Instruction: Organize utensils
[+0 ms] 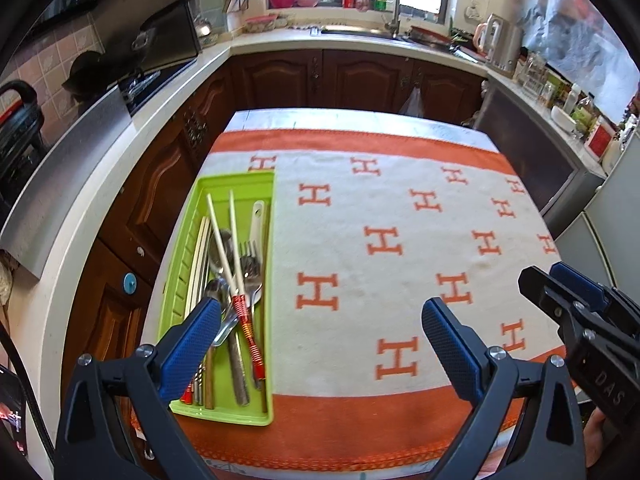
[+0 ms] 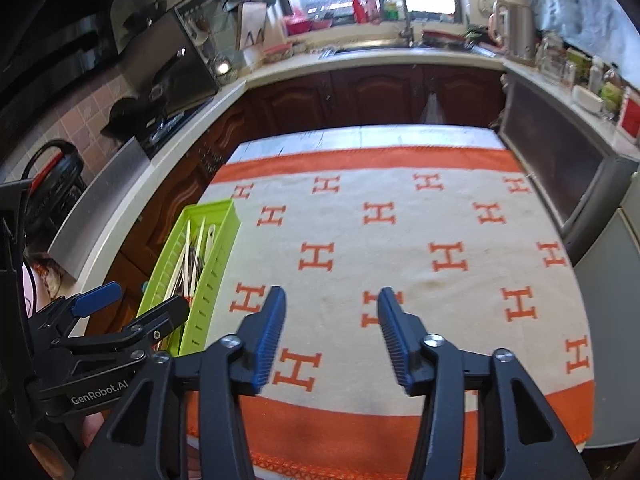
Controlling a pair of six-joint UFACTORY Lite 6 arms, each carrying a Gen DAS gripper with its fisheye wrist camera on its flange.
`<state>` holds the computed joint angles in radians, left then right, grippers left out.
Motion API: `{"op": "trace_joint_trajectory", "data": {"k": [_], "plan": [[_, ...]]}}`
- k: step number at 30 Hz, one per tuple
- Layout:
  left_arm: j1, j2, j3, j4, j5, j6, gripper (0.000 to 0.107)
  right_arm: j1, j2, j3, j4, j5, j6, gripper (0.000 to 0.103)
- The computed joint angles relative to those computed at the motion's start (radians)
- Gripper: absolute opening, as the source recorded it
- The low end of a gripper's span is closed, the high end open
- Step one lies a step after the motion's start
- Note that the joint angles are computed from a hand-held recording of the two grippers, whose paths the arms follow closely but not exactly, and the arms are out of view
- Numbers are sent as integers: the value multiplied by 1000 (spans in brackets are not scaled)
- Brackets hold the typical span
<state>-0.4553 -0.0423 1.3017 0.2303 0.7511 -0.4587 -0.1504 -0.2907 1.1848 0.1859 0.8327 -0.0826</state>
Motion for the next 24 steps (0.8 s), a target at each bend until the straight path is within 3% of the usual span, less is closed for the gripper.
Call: {"op": "trace_joint_trajectory", "data": {"k": [6,24], "plan": [[-64,-12,13,58,15,-83,102,-60,-83,29,39,50,-52,64],[-111,18,35,102,49,-158,102,-67,-128,42,61,93,-71,69]]}}
